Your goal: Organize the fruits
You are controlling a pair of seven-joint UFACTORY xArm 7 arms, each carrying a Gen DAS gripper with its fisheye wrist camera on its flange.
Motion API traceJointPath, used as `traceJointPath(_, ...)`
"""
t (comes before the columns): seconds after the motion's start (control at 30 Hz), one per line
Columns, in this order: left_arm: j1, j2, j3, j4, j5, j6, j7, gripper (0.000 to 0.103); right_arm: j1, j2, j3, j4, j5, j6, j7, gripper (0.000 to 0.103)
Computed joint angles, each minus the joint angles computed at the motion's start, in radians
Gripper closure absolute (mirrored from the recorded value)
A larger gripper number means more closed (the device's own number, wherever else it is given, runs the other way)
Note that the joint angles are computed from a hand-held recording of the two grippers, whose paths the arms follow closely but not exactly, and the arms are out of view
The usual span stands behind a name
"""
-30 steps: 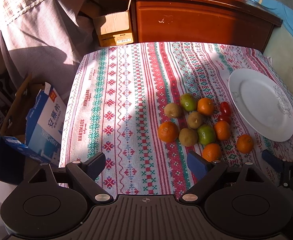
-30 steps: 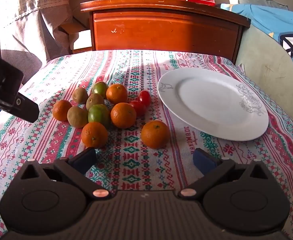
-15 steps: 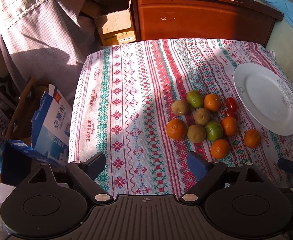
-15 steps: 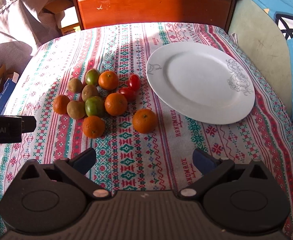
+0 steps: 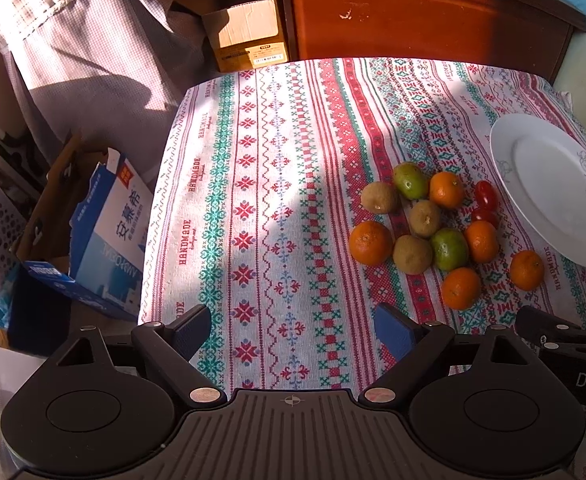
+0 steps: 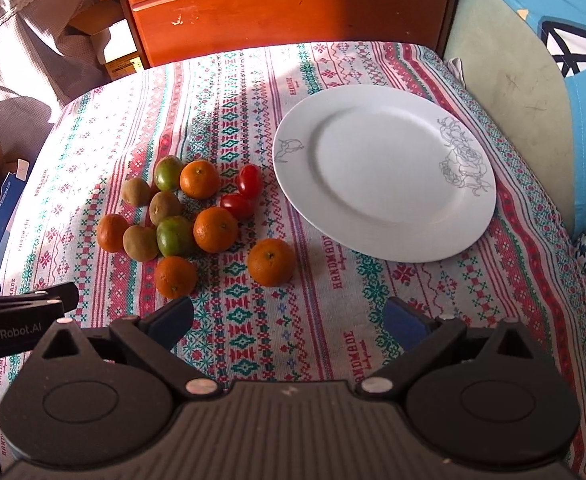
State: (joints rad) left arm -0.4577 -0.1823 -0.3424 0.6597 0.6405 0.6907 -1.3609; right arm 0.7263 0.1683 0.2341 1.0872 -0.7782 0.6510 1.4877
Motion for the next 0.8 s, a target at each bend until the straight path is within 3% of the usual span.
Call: traceJointPath(0.8,-0.012,0.022,0.000,0.014,0.057,0.025,-0.048,0.013,0.024,0.020,-0.002,0.032,-0.038,0.053,-0.009,0.003)
